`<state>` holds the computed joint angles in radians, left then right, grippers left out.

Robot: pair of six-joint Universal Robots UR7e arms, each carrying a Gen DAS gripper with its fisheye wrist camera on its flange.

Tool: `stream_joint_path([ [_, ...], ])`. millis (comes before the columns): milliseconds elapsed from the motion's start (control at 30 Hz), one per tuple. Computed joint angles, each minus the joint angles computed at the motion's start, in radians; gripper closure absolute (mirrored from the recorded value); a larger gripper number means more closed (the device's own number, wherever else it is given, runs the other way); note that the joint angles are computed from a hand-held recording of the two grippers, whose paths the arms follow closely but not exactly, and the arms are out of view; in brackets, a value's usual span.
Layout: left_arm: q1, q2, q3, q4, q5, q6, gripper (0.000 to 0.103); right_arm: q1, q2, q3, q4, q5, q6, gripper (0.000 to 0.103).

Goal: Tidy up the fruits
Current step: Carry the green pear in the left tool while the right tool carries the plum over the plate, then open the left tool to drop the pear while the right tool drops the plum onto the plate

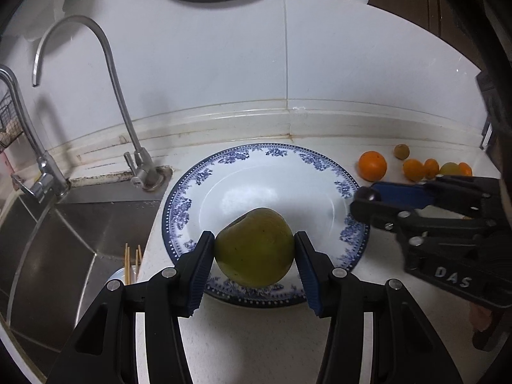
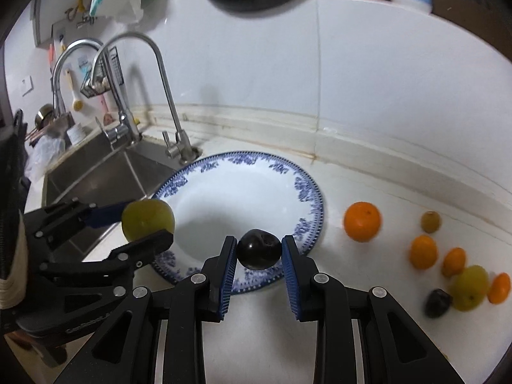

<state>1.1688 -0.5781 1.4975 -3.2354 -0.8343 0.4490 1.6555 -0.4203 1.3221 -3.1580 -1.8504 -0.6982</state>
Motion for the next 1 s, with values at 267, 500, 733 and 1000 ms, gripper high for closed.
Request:
stream_joint_path([
  [267, 0.020, 0.028, -0.056, 0.037, -0.001, 0.017, 0.053, -0.008, 0.061, -0.099, 0.070, -0.019, -0.012, 0.073],
  [500, 0.020, 0.029, -0.062, 0.043, 0.002, 0.010, 0.046, -0.007, 0.062, -0.104, 0.071, -0.010, -0.015, 0.073],
  [733, 0.002, 0.010, -0.030, 0.011, 0.014, -0.003, 0.039, -0.007, 0.030, -0.055, 0.028, -0.002, 0.005, 0.066],
  [1000, -0.042, -0.031, 0.046, -0.034, -0.014, -0.014, 0.039, -0.001, -0.055, 0.088, -0.116, -0.003, 0.018, 0.066],
])
